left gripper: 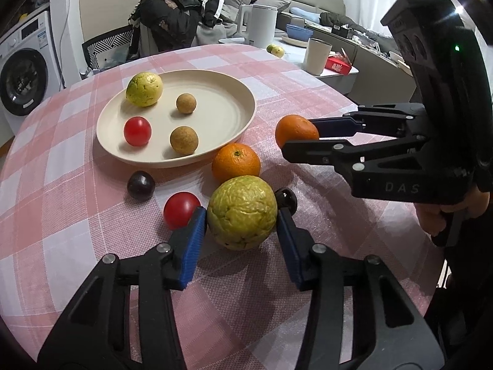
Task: Organize fruits
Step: 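Grasp the yellow-green pomelo with the left tool while the right tool grasps an orange, then carry the pomelo onto the cream plate with the left tool while the right tool places the orange there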
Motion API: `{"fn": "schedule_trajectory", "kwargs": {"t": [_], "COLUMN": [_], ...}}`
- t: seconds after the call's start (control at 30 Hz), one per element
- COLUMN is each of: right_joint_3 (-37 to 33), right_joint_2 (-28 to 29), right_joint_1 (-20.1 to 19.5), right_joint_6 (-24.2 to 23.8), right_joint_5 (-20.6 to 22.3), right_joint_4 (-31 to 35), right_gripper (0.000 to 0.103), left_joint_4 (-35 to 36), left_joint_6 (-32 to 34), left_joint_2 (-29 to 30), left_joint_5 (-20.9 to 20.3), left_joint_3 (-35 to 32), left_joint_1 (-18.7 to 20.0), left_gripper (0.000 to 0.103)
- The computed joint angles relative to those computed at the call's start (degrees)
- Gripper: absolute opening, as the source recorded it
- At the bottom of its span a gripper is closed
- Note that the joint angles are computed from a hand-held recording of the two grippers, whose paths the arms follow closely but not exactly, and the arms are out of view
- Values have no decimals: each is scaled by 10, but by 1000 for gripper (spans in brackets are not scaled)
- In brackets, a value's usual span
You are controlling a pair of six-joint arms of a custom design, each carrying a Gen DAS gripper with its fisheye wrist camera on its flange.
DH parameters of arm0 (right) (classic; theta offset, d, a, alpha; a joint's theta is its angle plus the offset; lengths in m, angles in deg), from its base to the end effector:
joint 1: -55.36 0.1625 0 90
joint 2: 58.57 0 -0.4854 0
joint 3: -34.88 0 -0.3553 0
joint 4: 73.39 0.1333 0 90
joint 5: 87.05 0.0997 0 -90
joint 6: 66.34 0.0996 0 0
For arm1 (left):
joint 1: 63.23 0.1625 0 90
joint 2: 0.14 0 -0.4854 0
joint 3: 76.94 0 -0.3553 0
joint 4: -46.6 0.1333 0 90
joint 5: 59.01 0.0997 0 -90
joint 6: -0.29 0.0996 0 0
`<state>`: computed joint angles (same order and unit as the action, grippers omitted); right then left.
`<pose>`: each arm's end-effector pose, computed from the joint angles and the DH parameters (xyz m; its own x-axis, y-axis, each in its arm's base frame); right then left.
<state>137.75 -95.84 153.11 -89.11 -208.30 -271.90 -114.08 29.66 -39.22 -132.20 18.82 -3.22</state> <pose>0.1704 -0.6470 0.1384 -0.7868 -0.0645 0.6139 -0.4374 0.7600 -0.4807 -0.2054 -0.6802 0.1032 -0.5151 0.7763 -0.3632 0.8464 0.5274 -0.0732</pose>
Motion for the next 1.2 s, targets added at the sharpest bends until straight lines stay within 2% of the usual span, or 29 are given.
{"fn": "schedule_trajectory", "kwargs": {"t": [0.43,0.67,0.93,1.2], "right_joint_3": [3,12,19,23], "right_joint_2": [-2,-4,-4,-3], "right_joint_1": [1,3,4,2], "right_joint_6": [-4,-12,-16,-9], "right_joint_5": [3,20,44,62], "right_joint_4": [-11,-46,-93,-129], "right_gripper": [40,40,40,40], "left_joint_4": [-11,-41,-97,-99], "left_joint_6": [-14,-18,-15,-31], "left_joint_2": [-13,-26,-29,-18], "left_joint_5": [-27,-39,-14,-2], "left_joint_3": [-3,5,12,-15], "left_joint_1": [7,8,4,12], "left_gripper": [43,43,43,44]}}
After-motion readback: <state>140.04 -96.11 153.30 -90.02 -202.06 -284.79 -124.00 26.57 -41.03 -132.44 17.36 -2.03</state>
